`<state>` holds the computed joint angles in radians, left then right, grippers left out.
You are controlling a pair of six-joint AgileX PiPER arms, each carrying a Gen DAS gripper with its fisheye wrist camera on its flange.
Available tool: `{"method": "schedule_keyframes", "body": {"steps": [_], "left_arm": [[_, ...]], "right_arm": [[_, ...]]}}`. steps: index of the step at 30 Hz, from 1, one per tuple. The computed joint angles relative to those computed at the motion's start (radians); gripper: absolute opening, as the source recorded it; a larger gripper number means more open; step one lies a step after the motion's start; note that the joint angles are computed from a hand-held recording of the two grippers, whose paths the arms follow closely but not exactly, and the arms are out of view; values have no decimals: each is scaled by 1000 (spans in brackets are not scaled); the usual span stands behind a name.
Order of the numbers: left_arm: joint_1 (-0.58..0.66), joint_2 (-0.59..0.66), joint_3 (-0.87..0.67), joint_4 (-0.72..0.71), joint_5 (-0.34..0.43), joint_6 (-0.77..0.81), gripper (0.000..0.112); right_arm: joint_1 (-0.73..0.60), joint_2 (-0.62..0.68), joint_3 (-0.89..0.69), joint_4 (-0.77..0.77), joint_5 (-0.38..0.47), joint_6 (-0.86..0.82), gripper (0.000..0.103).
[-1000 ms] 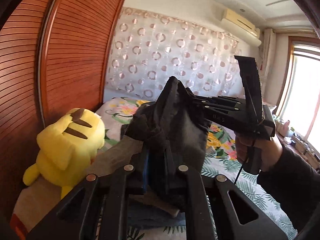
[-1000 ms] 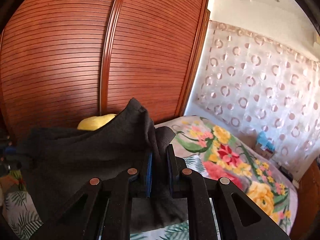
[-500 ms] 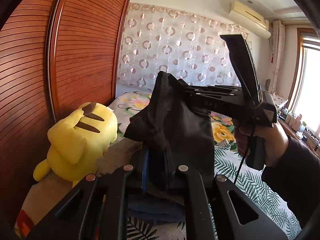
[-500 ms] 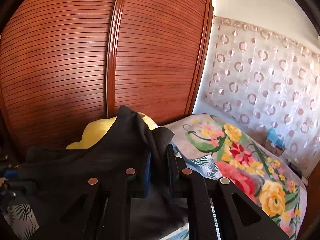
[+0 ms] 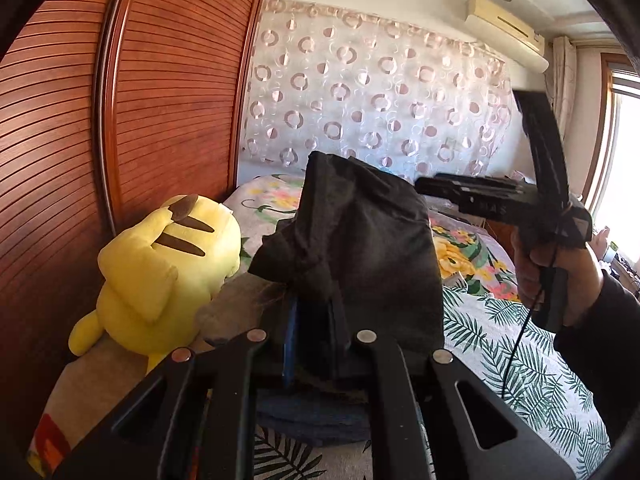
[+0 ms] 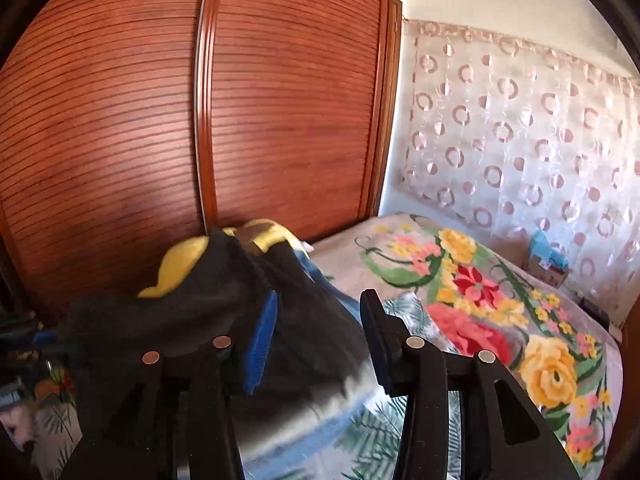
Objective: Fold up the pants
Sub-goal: 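Lower the black pants onto the jeans stack and open both tools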
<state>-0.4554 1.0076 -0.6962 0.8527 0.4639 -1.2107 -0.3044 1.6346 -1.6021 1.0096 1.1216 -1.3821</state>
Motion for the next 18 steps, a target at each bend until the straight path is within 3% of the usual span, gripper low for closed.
{"method": "schedule_keyframes", "body": {"steps": [9, 12, 18], "left_arm": [[6, 17, 1, -16, 10, 17, 12], [9, 18, 0, -30, 13, 35, 12], [-5, 6, -16, -65, 48, 82, 13]], "right_arm": [[85, 68, -68, -188, -169, 250, 45], [122, 71, -85, -208, -178, 321, 45], [82, -29, 26, -122, -142, 250, 45]]}}
